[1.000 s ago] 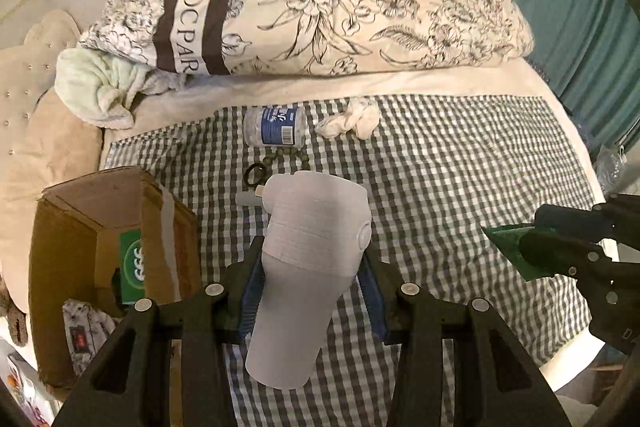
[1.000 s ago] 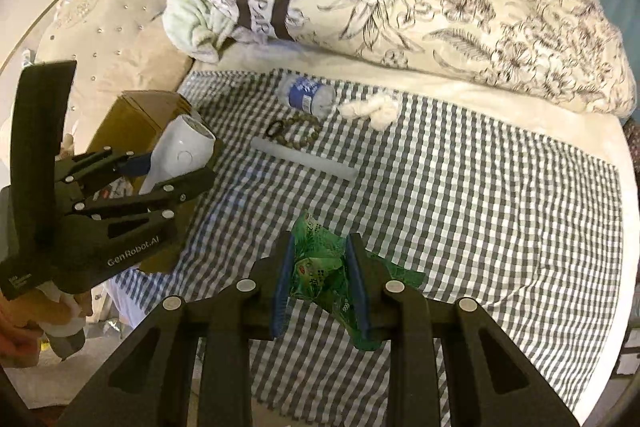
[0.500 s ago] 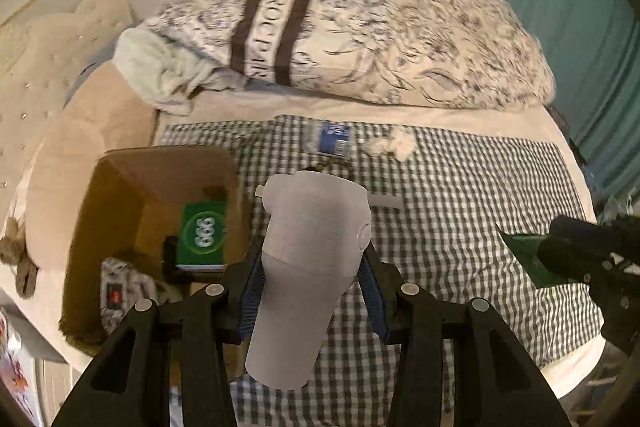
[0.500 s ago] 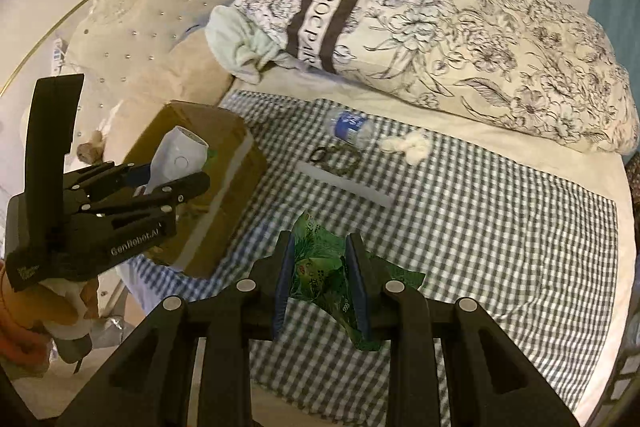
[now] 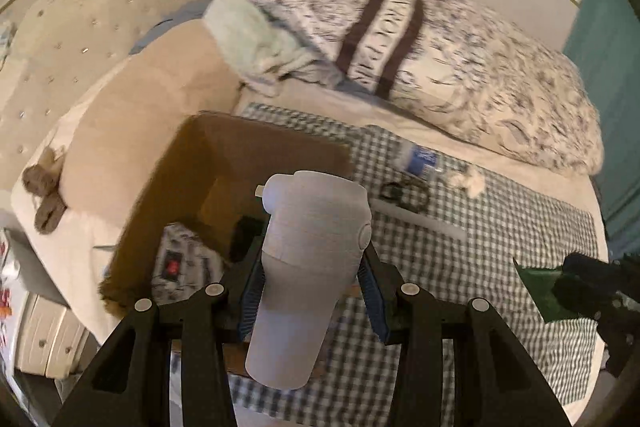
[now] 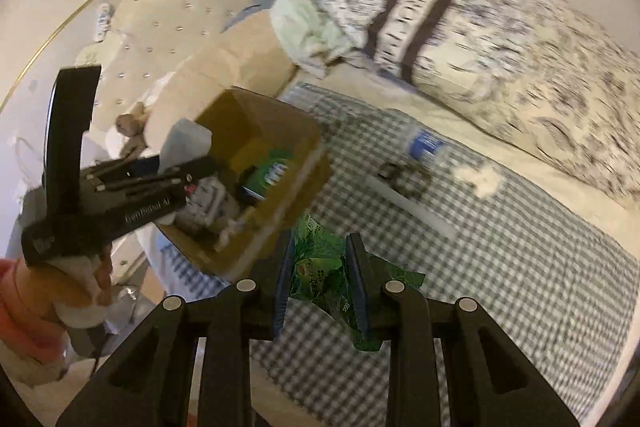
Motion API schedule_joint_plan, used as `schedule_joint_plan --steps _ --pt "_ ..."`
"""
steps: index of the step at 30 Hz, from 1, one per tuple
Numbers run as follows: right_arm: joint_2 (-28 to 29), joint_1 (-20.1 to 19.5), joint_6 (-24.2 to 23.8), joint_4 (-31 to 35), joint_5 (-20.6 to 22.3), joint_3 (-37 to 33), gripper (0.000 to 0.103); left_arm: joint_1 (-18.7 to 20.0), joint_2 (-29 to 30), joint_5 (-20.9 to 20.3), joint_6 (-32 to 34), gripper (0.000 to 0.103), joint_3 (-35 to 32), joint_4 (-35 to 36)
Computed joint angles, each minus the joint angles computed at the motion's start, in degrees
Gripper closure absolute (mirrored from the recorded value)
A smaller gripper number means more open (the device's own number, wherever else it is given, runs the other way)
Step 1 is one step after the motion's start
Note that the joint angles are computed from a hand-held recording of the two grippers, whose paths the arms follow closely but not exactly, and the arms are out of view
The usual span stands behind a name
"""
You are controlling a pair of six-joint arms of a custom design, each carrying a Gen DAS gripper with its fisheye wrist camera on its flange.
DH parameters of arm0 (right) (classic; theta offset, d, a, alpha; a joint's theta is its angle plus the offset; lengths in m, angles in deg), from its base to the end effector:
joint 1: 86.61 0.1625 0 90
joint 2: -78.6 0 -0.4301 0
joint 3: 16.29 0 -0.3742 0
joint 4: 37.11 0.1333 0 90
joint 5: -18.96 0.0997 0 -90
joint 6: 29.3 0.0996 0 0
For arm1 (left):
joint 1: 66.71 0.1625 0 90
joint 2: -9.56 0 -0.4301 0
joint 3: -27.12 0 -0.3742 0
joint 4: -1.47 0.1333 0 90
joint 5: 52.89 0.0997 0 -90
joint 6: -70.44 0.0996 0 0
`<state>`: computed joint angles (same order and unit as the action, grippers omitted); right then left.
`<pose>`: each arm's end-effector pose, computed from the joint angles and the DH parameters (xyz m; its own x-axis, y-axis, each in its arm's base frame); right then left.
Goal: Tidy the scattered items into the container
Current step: 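Carry white cup and green sachet into the cardboard box and release both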
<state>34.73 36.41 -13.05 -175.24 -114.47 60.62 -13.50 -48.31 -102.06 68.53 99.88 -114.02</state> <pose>0.4570 -0.5842 0.2127 -0.8255 -0.0093 0.5644 -0.3074 0.8460 -0.4357 -0.2617 -0.6812 0.3748 -0.6972 0.3304 -0.6362 0.5657 0.7986 -0.2053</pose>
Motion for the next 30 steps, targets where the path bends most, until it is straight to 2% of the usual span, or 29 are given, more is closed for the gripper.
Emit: schedule_joint_plan --steps 4,8,10,14,19,20,21,22,23,24,25,26,30 --pt "6.53 -1.16 -5.30 1.07 3.91 -9.08 0.077 2.25 0.50 1.44 -1.82 0.058 -2.99 2.65" --pt "13.66 -2.53 -7.56 3.00 7.88 -19.13 0.077 4.74 1.65 3.05 -2.70 0.058 -6.21 6.51" --pt "17.97 -3.02 -8.55 5.74 8.31 -25.21 0.077 6.38 2.99 2.91 -2.81 0.058 -8.30 8.45" --pt "23.78 -4.19 -7.52 10.88 9.13 -33.86 0.077 8.62 5.45 2.11 -2.79 0.058 -12.04 13.05" --pt "28.95 -5.43 -6.21 15.34 9.30 -42.26 0.076 10.31 6.98 1.41 -1.10 0.058 -12.86 10.72" --pt "29.54 -5.75 -5.43 16.26 9.87 -43.57 0.071 10.37 7.11 1.69 -1.41 0.056 -13.02 10.96" --pt "29.90 -6.17 -4.34 17.11 11.10 -44.71 0.053 10.33 7.19 2.19 -1.87 0.055 -12.95 11.50" --pt "30.44 -6.45 -3.41 17.78 12.11 -46.16 0.044 10.19 6.96 2.54 -1.90 0.048 -12.40 11.56" --pt "30.27 -6.63 -2.50 16.95 12.63 -45.97 0.034 10.14 7.03 2.64 -1.63 0.032 -12.46 11.56" --pt "29.98 -6.66 -2.20 15.54 12.58 -45.31 0.034 9.91 6.95 3.03 -1.51 0.023 -12.17 11.56" --pt "29.32 -6.65 -2.60 13.60 12.63 -43.96 0.034 9.73 7.13 3.79 -1.70 0.008 -12.35 11.92" --pt "28.93 -6.49 -3.37 12.58 12.10 -43.20 0.034 9.44 7.41 4.88 -2.13 0.005 -12.67 12.44" --pt "24.59 -5.57 -7.99 7.49 7.38 -35.65 0.034 8.19 7.91 5.86 -1.17 0.005 -13.13 13.01"
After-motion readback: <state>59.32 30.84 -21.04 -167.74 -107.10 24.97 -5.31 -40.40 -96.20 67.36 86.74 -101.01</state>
